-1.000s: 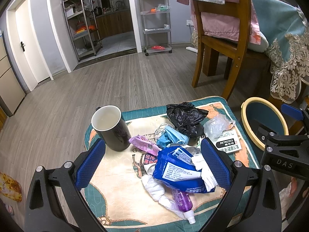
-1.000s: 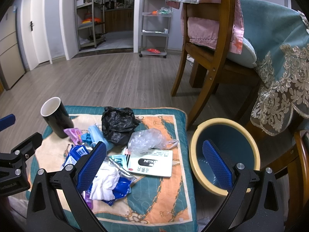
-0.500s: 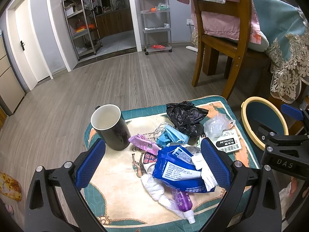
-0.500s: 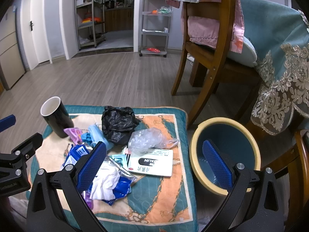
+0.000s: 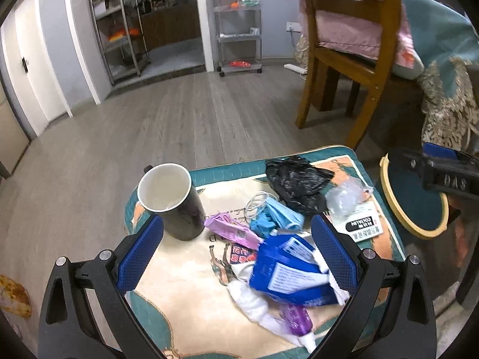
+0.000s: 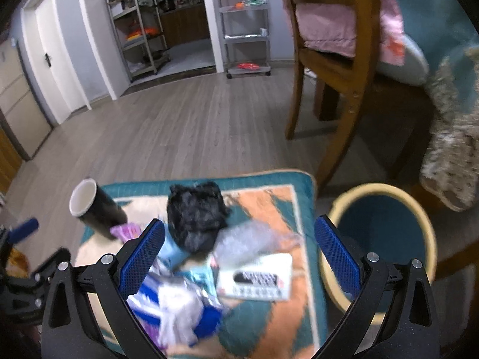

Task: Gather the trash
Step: 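Grasp the black plastic bag with the left tool while the right tool grasps the clear plastic bag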

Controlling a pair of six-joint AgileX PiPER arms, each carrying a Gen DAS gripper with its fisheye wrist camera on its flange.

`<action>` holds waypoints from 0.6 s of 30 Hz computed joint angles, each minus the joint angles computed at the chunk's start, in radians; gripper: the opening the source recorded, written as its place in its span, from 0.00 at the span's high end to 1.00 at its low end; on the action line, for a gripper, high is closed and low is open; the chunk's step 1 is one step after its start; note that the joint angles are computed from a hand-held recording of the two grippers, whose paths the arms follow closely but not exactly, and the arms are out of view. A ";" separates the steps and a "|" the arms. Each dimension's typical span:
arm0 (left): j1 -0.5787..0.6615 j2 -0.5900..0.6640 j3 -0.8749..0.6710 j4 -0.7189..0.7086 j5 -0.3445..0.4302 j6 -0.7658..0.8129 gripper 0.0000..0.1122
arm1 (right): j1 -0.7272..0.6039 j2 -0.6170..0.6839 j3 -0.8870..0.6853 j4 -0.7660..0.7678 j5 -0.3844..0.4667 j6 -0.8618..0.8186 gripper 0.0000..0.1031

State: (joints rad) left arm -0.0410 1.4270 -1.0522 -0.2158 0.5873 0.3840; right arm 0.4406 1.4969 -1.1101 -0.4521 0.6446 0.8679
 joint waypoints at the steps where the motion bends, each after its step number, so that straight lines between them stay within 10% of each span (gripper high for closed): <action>1: 0.012 0.025 -0.017 -0.014 0.005 0.009 0.14 | -0.032 0.050 -0.030 0.063 -0.029 -0.066 0.04; 8: -0.022 0.134 -0.031 0.028 -0.064 0.022 0.14 | -0.161 0.337 -0.205 0.422 -0.076 -0.481 0.08; 18: -0.089 0.325 -0.158 -0.107 -0.112 0.132 0.15 | -0.264 0.390 -0.219 0.559 0.068 -0.495 0.37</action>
State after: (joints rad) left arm -0.1296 1.7517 -1.2101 -0.3229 0.4757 0.5165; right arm 0.1763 1.8865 -1.3286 0.1073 0.7129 0.3733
